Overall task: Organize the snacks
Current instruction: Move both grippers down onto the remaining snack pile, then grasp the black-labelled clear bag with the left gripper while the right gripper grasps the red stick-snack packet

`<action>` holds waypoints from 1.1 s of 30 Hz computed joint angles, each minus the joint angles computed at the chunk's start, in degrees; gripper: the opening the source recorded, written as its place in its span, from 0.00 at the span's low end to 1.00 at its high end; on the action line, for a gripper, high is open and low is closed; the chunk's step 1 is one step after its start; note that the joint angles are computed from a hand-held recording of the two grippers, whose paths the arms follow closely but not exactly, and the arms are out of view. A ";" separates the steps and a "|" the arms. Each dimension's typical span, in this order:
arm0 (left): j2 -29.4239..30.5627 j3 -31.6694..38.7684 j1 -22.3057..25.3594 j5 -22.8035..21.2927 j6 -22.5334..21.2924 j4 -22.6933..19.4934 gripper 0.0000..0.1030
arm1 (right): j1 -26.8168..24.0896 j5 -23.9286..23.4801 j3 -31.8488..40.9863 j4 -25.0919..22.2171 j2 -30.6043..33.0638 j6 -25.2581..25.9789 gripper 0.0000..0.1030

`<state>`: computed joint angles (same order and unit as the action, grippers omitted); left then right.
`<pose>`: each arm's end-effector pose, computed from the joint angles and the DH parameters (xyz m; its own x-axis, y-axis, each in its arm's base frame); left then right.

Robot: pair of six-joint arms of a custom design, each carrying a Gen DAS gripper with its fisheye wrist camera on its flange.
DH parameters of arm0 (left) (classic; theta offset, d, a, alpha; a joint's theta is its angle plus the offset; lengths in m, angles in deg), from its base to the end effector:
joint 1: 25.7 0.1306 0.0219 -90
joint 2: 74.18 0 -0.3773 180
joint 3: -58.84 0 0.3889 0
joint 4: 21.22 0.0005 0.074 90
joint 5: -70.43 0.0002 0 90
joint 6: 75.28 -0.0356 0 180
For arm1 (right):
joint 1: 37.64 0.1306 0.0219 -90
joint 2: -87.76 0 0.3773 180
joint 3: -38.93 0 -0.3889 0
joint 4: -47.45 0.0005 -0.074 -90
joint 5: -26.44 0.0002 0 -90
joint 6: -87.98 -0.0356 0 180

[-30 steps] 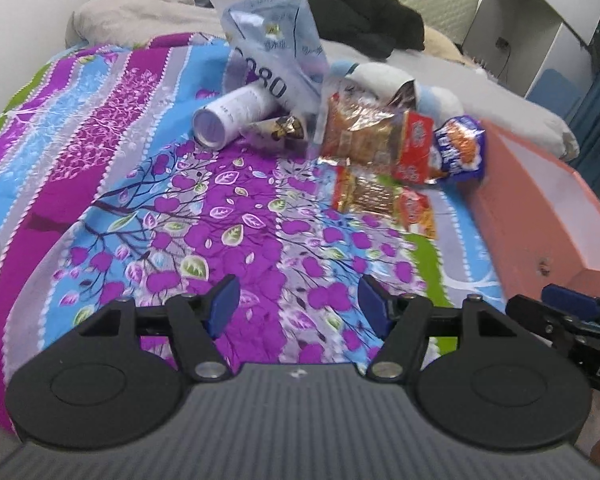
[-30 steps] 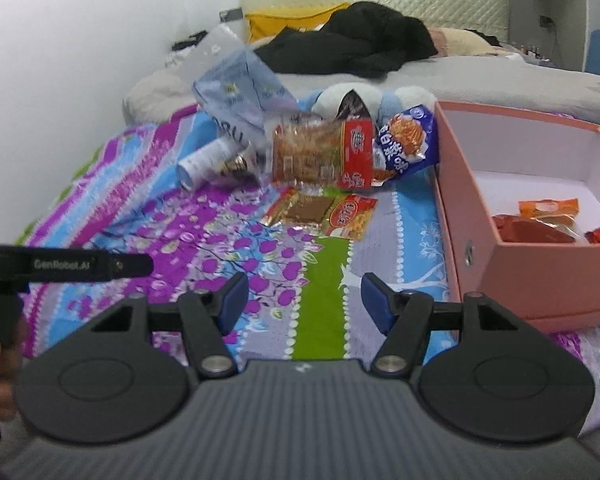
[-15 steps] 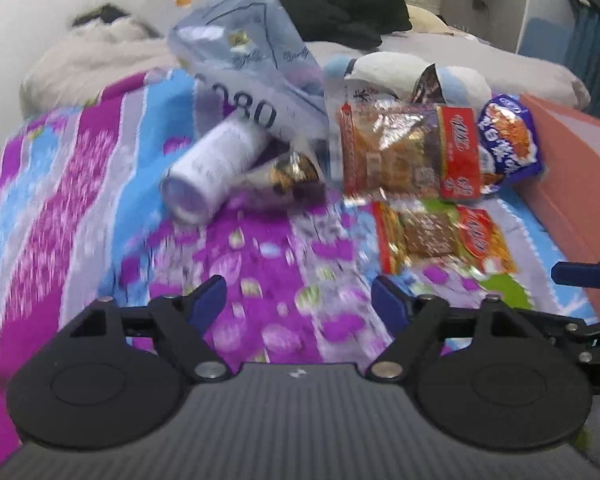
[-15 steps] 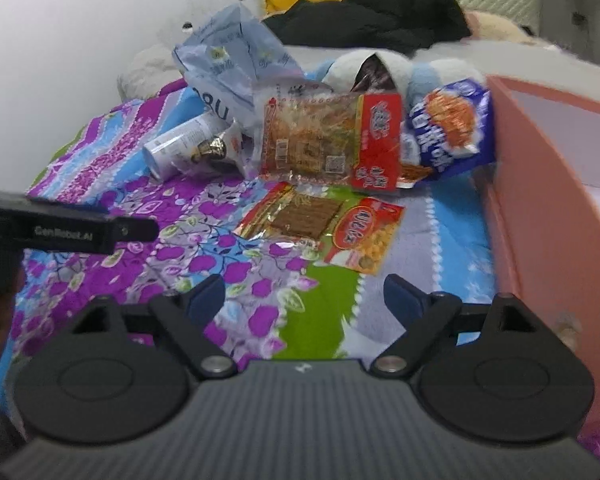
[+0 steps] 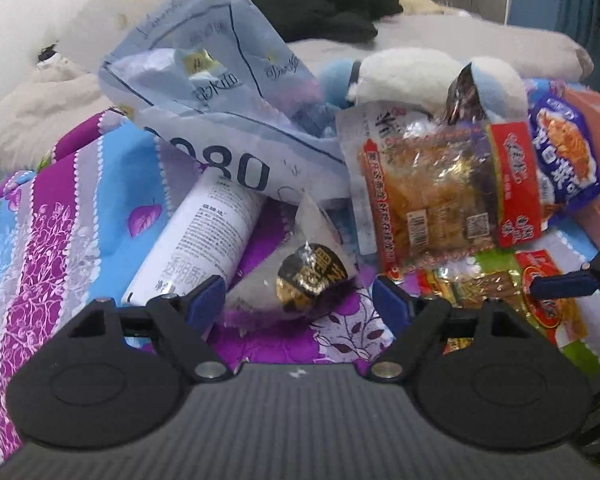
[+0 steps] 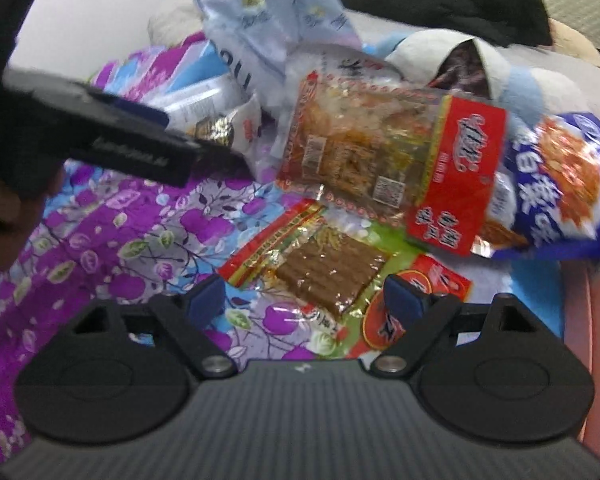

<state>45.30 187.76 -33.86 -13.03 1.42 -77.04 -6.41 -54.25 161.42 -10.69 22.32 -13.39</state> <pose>0.6591 -0.0991 0.4435 -0.6470 0.3237 -0.6903 0.3778 0.9226 0.0785 0.5450 0.3231 0.4434 -0.7276 -0.2136 -0.6519 -0.2853 0.9584 0.0043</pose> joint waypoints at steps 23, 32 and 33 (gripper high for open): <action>8.26 11.36 0.24 1.62 -8.37 -9.44 0.47 | -3.97 -5.64 16.99 -14.19 10.74 6.69 0.96; 2.36 3.40 0.86 0.84 -3.39 -6.88 0.43 | -2.49 -2.83 15.65 -14.29 8.68 7.49 0.61; 1.33 2.00 0.85 0.87 -2.73 -6.22 0.43 | -2.40 -2.53 14.46 -13.45 7.86 7.03 0.60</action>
